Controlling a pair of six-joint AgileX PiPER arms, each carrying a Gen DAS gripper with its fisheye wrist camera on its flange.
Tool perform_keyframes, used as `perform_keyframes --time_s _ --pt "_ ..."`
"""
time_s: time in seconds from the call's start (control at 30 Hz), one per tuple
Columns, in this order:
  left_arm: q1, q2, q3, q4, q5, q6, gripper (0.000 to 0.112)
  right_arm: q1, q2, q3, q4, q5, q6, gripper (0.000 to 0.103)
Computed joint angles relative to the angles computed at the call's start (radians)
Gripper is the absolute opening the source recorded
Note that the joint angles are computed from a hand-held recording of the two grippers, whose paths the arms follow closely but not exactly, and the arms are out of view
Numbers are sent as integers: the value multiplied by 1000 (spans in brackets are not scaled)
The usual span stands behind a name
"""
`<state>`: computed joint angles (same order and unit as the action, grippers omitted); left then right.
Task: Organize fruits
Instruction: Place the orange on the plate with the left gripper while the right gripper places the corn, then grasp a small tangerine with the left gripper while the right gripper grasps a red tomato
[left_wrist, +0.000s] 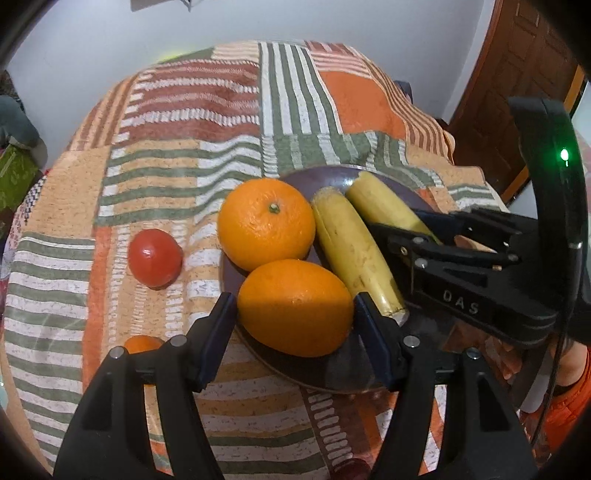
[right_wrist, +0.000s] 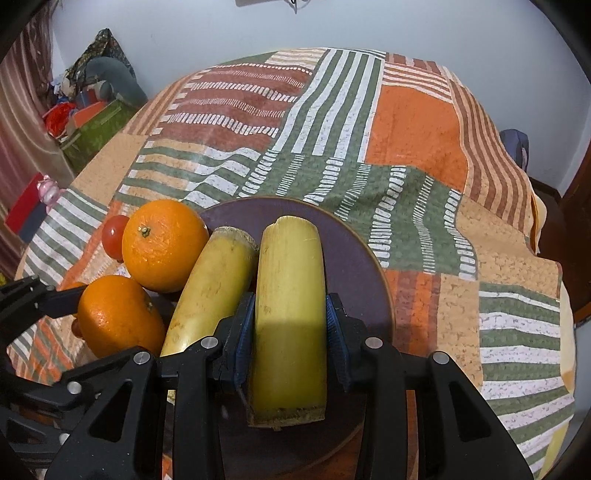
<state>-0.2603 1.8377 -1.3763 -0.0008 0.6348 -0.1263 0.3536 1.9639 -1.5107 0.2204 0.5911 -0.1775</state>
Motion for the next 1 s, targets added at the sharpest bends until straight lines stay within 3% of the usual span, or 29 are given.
perform_keyframes --time_s 0.17,0.3,0.63,0.9,1.0 --pt "-12 -62 44 83 -24 -86 71 9 -78 60 -49 -39 40 58" --pt "-12 -139 72 112 -14 -119 71 9 -169 124 -67 -55 30 58" --pt "-32 -385 132 223 64 -232 87 24 -435 279 25 -57 -55 59" --pt "-44 -605 274 178 121 -167 88 96 -592 398 -15 -65 2 60" --pt "-78 -681 340 221 127 -207 88 130 -628 441 -17 -72 18 62"
